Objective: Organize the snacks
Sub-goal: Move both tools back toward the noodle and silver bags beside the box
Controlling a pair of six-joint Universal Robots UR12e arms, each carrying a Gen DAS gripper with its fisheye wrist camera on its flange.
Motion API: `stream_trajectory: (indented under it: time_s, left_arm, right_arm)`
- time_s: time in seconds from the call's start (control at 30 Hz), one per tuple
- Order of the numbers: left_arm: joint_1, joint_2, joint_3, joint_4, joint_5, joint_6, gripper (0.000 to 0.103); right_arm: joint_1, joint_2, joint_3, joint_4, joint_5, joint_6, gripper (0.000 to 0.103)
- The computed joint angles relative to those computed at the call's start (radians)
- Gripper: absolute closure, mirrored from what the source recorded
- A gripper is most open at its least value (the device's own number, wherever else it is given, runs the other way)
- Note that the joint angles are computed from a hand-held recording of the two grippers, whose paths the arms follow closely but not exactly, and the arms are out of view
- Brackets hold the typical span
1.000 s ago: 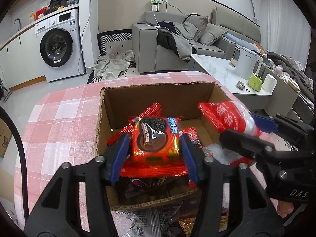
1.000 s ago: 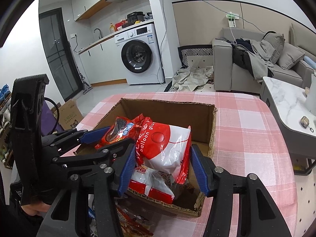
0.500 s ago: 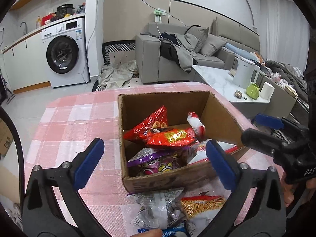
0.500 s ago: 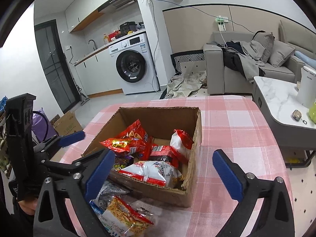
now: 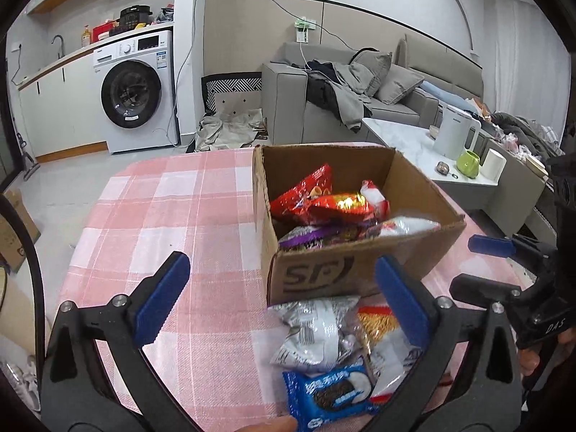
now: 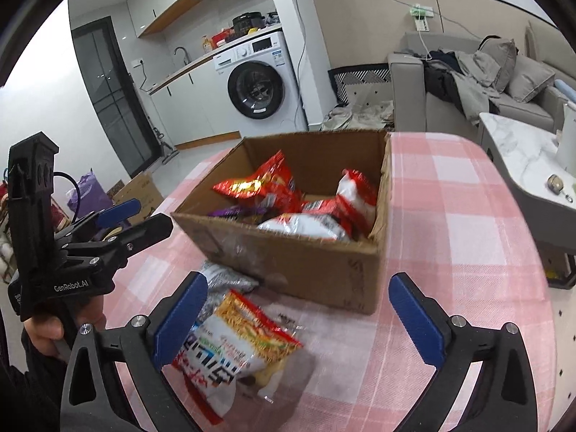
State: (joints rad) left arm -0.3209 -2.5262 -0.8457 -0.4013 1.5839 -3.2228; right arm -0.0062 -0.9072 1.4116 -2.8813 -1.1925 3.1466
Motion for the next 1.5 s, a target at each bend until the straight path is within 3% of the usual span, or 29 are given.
stream_trajectory:
  time_s: [0.23,0.43,0.67,1.03,1.5]
  left_arm:
    - [-0.004,0.031,-0.073,0.016,0.025,0.015,0.0]
    - [-0.003,0.04,-0.104,0.003,0.018,0.016,0.0]
    - [-0.002,0.031,-0.093,-0.018,0.012,0.013,0.0]
    - [0.0,0.019,-0.073,-0.041,0.01,0.009,0.0]
    - [0.001,0.005,-0.05,-0.075,0.007,0.017,0.0]
  right_arm:
    - [-0.001,-0.007,0.027,0.026,0.044,-0.001,0.001]
    - [0.009,-0.007,0.024,0.069,0.029,-0.012,0.001]
    - [0.019,0.006,0.009,0.122,0.066,-0.019,0.001]
    - [0.038,0.021,-0.015,0.173,0.066,-0.01,0.001]
    - [0.051,0.024,-0.021,0.248,0.047,-0.069,0.001]
